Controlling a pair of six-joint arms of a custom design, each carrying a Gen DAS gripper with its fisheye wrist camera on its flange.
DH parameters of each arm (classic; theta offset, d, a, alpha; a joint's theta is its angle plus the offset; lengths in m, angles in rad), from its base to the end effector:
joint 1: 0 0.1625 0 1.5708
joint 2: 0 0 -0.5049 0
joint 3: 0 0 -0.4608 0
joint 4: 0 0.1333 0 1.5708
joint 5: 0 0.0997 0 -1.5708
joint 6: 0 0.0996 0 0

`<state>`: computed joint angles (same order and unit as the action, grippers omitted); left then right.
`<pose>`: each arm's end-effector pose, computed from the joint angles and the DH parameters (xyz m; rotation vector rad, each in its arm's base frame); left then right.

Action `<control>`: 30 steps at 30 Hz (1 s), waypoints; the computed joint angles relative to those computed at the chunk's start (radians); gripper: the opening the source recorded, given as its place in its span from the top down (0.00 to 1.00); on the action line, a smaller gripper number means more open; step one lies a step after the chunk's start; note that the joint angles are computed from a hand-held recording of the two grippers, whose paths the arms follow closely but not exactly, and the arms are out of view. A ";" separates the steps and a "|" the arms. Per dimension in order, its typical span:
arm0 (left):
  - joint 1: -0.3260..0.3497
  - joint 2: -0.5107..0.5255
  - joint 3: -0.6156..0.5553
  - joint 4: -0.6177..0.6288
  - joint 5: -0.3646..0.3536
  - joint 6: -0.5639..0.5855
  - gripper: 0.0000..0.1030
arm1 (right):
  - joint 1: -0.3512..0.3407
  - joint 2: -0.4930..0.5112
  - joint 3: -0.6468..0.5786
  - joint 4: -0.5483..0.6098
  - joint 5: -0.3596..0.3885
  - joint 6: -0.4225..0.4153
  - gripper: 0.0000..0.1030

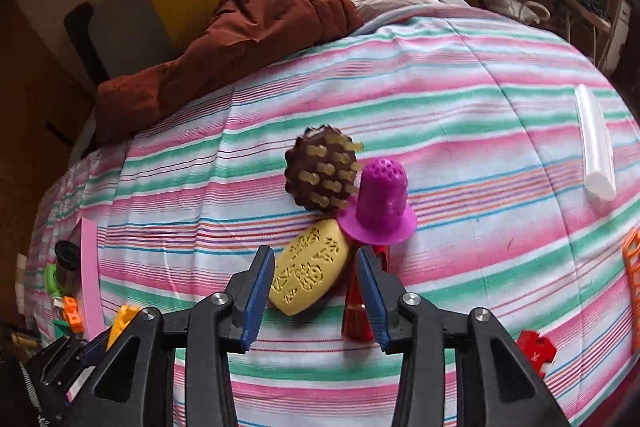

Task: Organize rigid objects
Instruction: 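Carry the yellow blade piece toward the tray while the right tool grasps the brown bristle brush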

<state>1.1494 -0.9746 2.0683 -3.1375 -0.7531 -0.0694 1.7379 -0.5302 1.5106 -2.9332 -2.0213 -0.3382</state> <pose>-0.0636 -0.6453 0.1557 0.1693 2.3481 -0.7939 0.2247 -0.7917 -0.0110 0.5440 -2.5727 0.4547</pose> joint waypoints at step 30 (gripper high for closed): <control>-0.018 -0.236 0.258 -0.127 0.082 -0.208 0.71 | 0.090 0.198 -0.253 0.184 -0.169 -0.339 0.46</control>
<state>1.1313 -1.2106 2.3265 -3.2642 -0.6712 -0.2773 1.8278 -0.3324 1.2571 -2.7496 -2.1905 -0.6773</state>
